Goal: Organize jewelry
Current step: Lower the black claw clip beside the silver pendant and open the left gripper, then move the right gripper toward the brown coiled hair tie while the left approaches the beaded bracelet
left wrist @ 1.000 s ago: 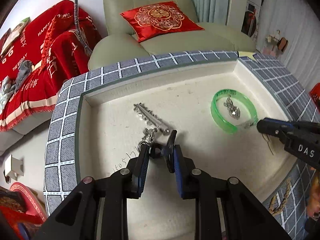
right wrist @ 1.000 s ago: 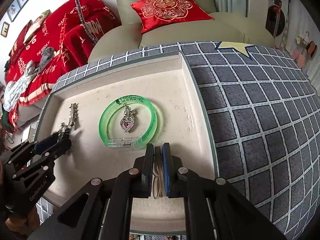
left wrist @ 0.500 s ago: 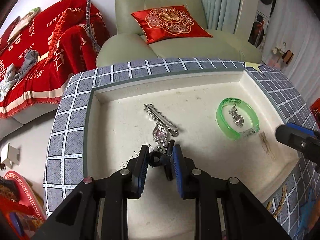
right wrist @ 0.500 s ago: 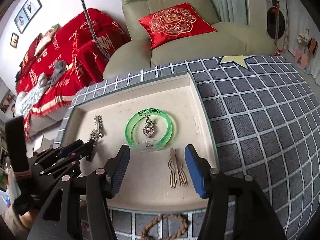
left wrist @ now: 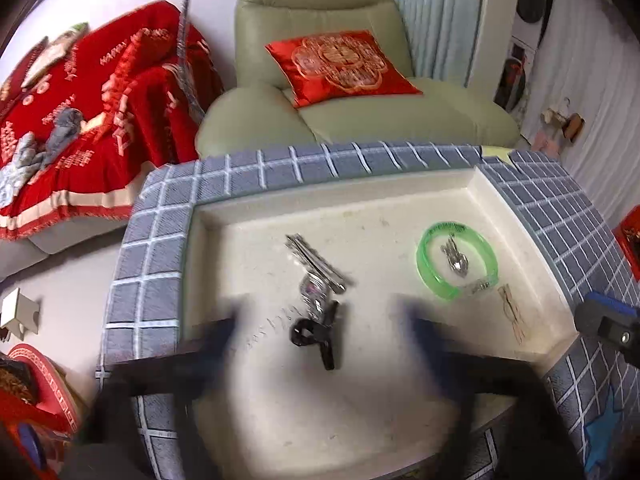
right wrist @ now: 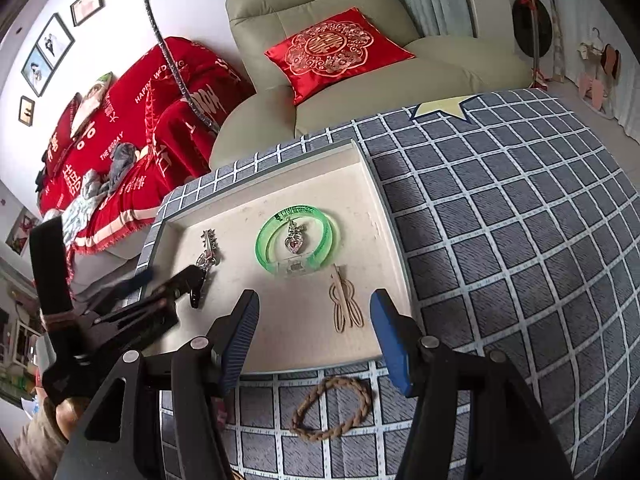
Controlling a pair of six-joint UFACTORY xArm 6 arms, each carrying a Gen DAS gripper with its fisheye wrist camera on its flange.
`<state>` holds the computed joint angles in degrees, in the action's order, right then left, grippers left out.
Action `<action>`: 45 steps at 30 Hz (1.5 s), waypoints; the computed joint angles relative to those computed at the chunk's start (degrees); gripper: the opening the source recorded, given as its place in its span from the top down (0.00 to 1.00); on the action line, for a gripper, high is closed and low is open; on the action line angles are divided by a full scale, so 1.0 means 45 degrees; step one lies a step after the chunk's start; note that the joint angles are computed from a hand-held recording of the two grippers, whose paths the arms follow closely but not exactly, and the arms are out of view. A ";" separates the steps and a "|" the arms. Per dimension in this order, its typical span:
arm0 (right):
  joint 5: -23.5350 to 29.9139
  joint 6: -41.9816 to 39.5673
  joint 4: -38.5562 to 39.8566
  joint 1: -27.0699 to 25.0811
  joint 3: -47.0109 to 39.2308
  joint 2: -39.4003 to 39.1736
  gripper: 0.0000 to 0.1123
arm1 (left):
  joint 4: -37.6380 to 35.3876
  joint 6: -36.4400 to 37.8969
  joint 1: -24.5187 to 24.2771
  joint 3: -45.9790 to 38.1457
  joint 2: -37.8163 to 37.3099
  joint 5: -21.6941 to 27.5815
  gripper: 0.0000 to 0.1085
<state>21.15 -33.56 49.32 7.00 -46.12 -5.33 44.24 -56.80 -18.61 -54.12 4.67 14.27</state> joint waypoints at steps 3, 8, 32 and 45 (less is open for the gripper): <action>0.0191 0.0057 -0.0129 -0.0035 0.0021 -0.0062 0.45 | 0.0736 -0.0541 0.0041 0.0110 -0.0341 -0.0061 0.05; 0.0442 -0.0170 0.0094 0.0025 0.0283 -0.0484 0.39 | 0.0666 -0.0544 0.0083 0.0494 -0.0990 -0.0042 0.05; 0.1677 0.0326 -0.1064 -0.0936 0.3583 -0.4247 0.08 | -0.1001 -0.0071 -0.0937 0.5549 -0.5901 0.0494 0.05; 0.1970 0.1708 -0.3830 0.0417 0.6749 -0.7355 0.08 | -0.2559 0.0215 -0.0972 0.6260 -0.5370 0.0209 0.05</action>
